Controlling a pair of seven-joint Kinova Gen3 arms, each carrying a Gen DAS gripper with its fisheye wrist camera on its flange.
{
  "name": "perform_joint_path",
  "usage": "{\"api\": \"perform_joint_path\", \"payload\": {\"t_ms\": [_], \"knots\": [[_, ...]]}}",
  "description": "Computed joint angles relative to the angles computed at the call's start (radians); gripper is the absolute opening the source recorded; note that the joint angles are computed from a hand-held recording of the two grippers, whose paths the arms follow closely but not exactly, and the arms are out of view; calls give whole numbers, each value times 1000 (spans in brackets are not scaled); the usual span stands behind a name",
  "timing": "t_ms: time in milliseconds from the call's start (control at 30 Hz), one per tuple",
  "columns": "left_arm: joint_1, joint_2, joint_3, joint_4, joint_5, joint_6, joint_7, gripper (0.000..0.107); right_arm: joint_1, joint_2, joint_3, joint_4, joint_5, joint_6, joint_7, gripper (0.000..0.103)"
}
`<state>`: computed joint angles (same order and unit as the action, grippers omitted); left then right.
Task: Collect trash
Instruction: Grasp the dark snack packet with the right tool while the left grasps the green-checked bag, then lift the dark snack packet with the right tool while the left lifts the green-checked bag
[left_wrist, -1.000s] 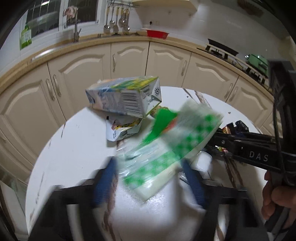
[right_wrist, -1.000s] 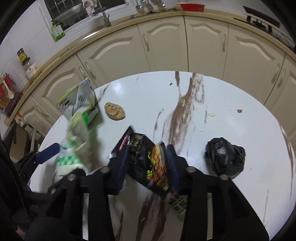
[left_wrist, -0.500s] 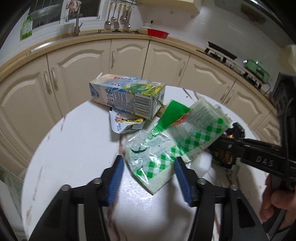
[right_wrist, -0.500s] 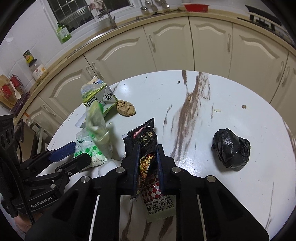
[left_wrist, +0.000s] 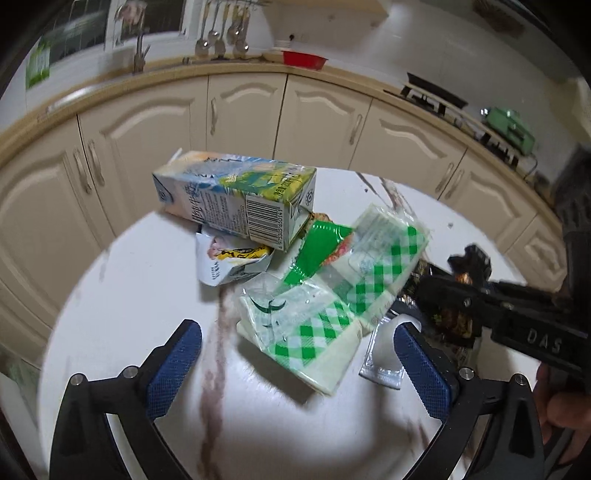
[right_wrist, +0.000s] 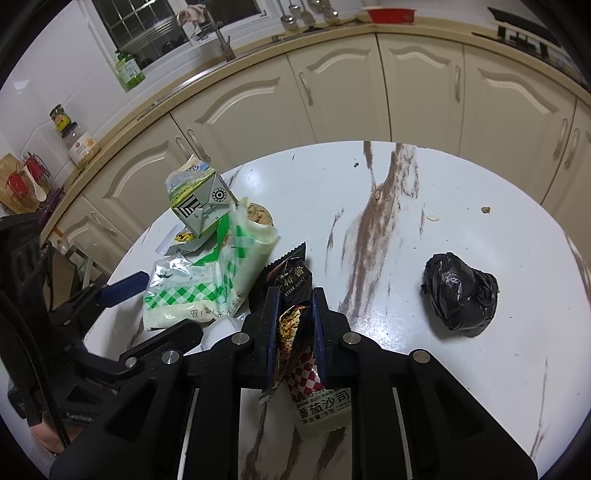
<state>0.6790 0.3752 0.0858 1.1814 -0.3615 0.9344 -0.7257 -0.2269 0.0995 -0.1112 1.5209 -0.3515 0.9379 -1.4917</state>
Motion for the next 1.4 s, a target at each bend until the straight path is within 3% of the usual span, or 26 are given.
{"api": "perform_joint_path", "payload": {"t_ms": [100, 267, 333, 400, 433, 533, 567, 767, 833, 867, 1200, 1400], "knots": [[-7, 9, -8, -16, -1, 7, 7, 102, 5, 1, 4, -1, -5, 0, 1, 16], [-53, 30, 19, -53, 60, 6, -94, 102, 14, 2, 6, 0, -17, 0, 15, 16], [-67, 34, 20, -52, 84, -18, -123, 96, 16, 4, 6, 0, -20, 0, 17, 15], [-69, 30, 13, -41, 96, -45, -134, 64, 19, 6, 7, 0, -24, -1, 19, 15], [-65, 32, 7, -43, 93, -44, -133, 55, 20, 6, 7, 2, -25, -1, 20, 15], [-91, 17, 13, -8, 135, -87, -145, 44, 21, 5, 7, 3, -27, -1, 20, 15], [-93, 14, 9, -1, 139, -91, -141, 31, 21, 5, 7, 2, -26, -1, 19, 15], [-91, -25, 6, 75, 135, -144, -126, 30, 29, 1, 10, 10, -37, 1, 26, 15], [-66, -39, -5, 94, 103, -155, -88, 29, 28, -2, 10, 12, -36, 1, 23, 15], [-52, -47, -13, 104, 78, -157, -64, 22, 30, -3, 11, 13, -38, 2, 24, 15], [-7, -156, 12, 268, -68, -231, 108, 14, 42, -33, 19, 38, -68, 5, 40, 14], [-13, -175, 62, 279, -98, -189, 95, 18, 38, -54, 23, 54, -62, 17, 38, 15]]}}
